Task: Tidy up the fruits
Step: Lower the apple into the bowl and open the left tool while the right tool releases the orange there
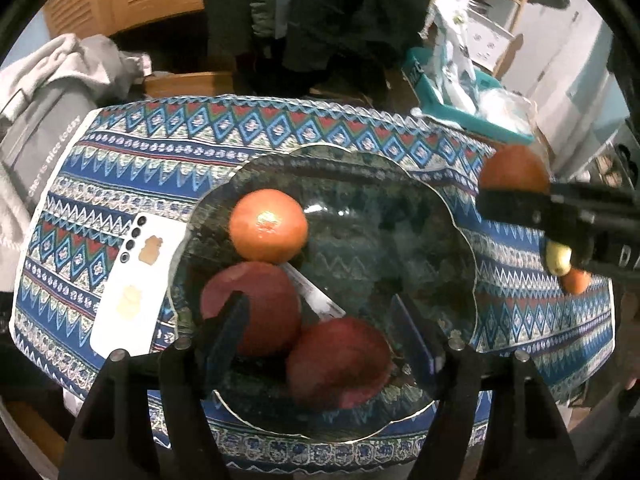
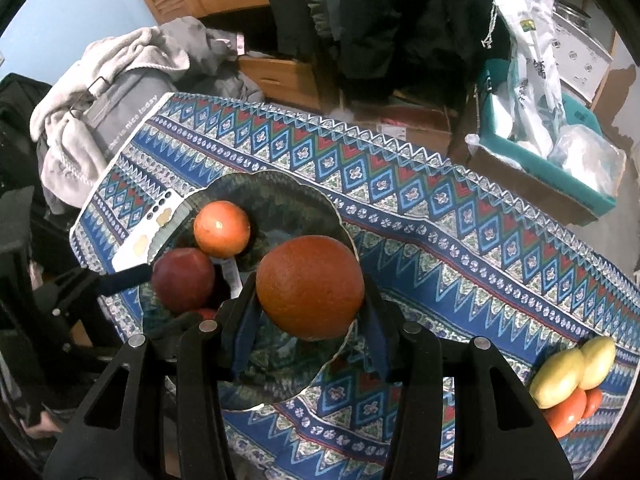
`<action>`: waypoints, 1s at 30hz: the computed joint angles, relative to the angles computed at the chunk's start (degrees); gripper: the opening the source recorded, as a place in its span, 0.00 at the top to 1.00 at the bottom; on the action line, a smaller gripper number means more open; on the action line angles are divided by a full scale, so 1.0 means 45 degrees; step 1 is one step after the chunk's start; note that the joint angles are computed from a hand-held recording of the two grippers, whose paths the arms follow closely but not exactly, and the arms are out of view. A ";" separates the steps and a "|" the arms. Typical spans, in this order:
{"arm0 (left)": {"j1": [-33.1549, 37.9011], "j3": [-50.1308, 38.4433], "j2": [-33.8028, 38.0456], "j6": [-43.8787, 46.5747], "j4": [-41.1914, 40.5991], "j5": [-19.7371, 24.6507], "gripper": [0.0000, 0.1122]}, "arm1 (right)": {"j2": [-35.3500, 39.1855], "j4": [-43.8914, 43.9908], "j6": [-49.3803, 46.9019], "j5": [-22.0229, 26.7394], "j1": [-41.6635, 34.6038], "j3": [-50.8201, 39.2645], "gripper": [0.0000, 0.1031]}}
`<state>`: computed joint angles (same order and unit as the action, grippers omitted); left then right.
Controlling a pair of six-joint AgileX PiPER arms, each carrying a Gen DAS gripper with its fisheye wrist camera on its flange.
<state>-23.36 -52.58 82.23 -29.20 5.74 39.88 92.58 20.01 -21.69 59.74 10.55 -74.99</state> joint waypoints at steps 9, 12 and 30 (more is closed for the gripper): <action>0.1201 0.0160 -0.0574 0.0410 -0.0579 0.0015 0.33 | 0.0817 0.0154 0.0223 0.0070 0.0554 -0.0147 0.55; 0.1466 0.0322 -0.0622 0.0432 -0.0555 -0.0030 0.33 | 0.1142 -0.0004 0.0326 0.0053 0.0869 -0.0120 0.55; 0.2007 0.0463 -0.1100 0.0674 -0.0756 0.0221 0.33 | 0.1460 -0.0264 0.0660 -0.0262 0.1536 0.0201 0.52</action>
